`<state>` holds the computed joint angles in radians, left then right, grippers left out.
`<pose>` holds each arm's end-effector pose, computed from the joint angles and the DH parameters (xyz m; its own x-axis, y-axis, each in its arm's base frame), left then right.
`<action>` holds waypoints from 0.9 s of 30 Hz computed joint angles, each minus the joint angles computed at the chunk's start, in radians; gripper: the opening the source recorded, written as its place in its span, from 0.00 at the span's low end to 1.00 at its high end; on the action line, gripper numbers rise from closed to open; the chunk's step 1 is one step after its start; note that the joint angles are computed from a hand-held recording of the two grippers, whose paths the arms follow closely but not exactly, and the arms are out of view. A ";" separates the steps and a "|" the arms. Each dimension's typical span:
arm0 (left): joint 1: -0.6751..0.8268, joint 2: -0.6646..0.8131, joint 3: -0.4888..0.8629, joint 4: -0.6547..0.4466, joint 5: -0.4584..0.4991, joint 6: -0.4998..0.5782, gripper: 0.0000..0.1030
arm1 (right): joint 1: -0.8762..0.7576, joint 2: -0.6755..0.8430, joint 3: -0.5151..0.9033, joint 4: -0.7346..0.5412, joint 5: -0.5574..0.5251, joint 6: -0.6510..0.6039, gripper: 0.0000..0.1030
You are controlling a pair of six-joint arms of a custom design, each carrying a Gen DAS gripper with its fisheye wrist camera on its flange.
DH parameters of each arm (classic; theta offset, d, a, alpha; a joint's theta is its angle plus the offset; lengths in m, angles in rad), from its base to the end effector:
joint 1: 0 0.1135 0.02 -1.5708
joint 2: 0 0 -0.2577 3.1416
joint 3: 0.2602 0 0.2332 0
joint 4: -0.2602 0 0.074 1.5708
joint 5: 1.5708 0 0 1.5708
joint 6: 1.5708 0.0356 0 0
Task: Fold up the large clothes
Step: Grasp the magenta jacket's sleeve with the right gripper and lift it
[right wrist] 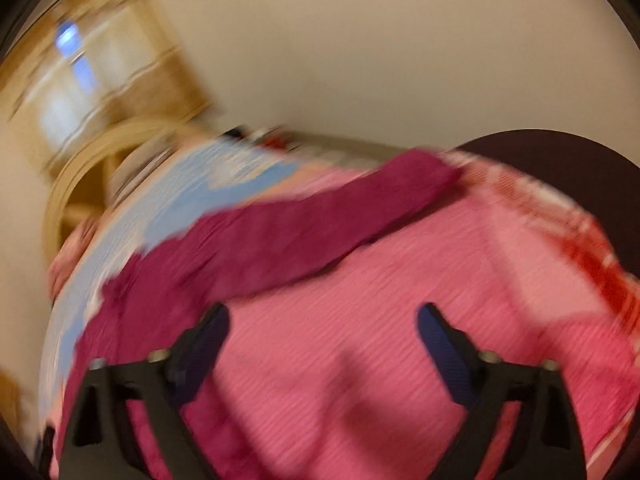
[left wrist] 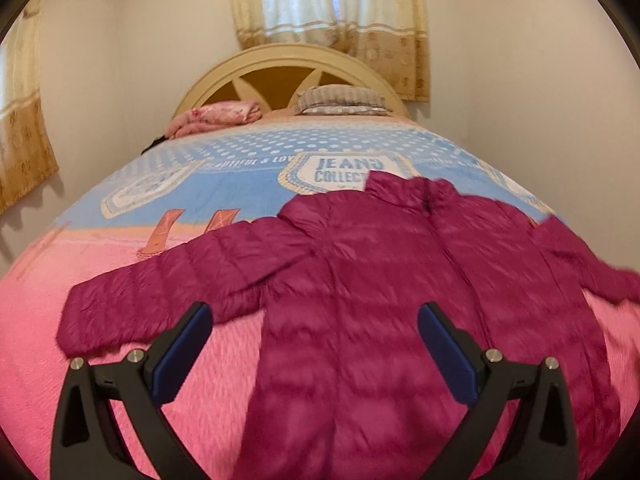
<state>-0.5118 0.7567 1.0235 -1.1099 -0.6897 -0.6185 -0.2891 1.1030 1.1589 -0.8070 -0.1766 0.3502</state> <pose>0.0997 -0.0300 0.3319 -0.5355 -0.2122 -0.8174 -0.3703 0.9289 0.0015 0.1984 -0.0525 0.3416 -0.5603 0.5191 -0.6454 0.3724 0.8540 0.3634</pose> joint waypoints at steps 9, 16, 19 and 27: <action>0.501 0.072 -0.137 0.364 0.346 0.265 1.00 | -0.302 0.512 0.311 0.090 -0.148 0.053 0.81; 0.557 0.094 -0.261 0.452 0.433 0.264 1.00 | -0.176 0.661 0.423 0.071 0.015 0.044 0.79; 0.625 0.081 -0.267 0.440 0.499 0.246 1.00 | -0.117 0.675 0.437 0.080 0.178 0.004 0.64; 0.756 -0.056 -0.341 0.386 0.600 0.172 0.99 | -0.127 0.667 0.430 0.121 0.161 -0.128 0.12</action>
